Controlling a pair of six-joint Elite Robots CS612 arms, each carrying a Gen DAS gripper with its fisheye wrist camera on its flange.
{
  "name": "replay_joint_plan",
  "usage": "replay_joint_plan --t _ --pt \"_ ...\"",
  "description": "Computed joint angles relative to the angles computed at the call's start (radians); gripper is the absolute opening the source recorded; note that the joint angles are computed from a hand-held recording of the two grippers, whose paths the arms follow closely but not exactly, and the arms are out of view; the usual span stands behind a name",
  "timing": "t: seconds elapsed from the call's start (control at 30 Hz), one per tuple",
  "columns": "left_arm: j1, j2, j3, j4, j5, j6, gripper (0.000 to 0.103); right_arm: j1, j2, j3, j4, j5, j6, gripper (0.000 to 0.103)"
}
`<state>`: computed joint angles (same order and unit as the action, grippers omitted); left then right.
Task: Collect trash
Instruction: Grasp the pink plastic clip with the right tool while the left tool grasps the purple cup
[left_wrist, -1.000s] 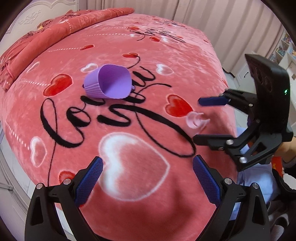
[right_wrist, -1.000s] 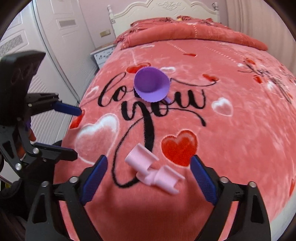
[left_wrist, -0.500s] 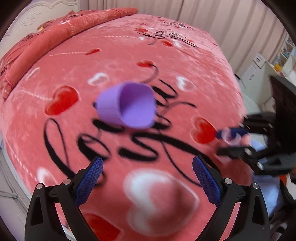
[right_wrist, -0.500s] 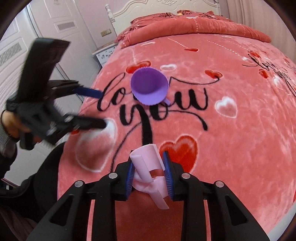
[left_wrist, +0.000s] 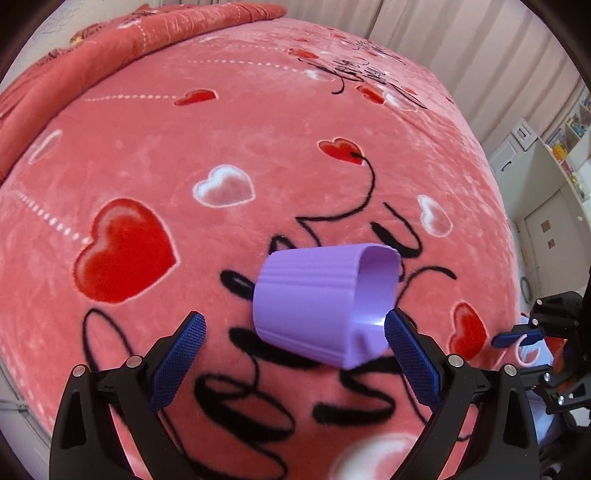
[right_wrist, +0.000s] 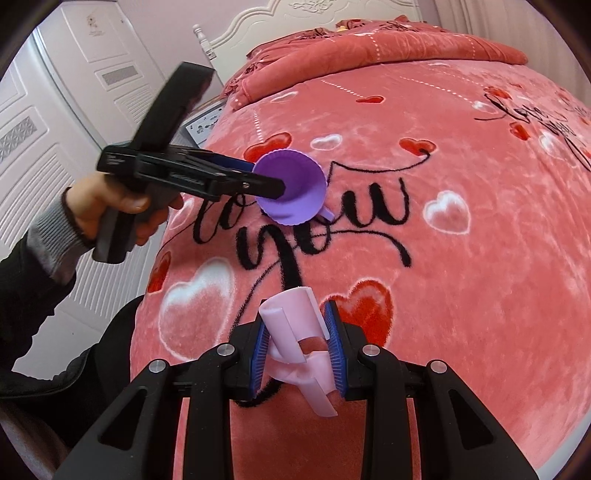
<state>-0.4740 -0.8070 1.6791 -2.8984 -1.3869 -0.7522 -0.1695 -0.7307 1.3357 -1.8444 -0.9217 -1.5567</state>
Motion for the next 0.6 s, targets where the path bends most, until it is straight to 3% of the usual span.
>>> replay_joint_plan --t 0.07,0.1,0.2,0.4,0.6 --pt "0.003 0.01 -0.006 -0.016 -0.006 0.025 0.091 0.001 0.002 0.0 -0.008 0.0 0.012 0.03" --pt "0.005 0.015 -0.01 -0.016 -0.014 0.031 0.073 0.001 0.004 -0.001 -0.009 0.002 0.017 0.03" --pt "0.01 0.021 -0.015 -0.02 -0.032 0.04 0.046 0.001 0.01 -0.008 -0.004 0.002 0.034 0.03" --pt "-0.003 0.014 -0.005 -0.044 -0.007 0.05 0.045 -0.004 0.01 -0.005 -0.012 0.003 0.039 0.03" --pt "-0.042 -0.019 0.018 -0.028 0.033 0.053 0.045 -0.016 -0.009 0.015 -0.013 0.017 0.016 0.03"
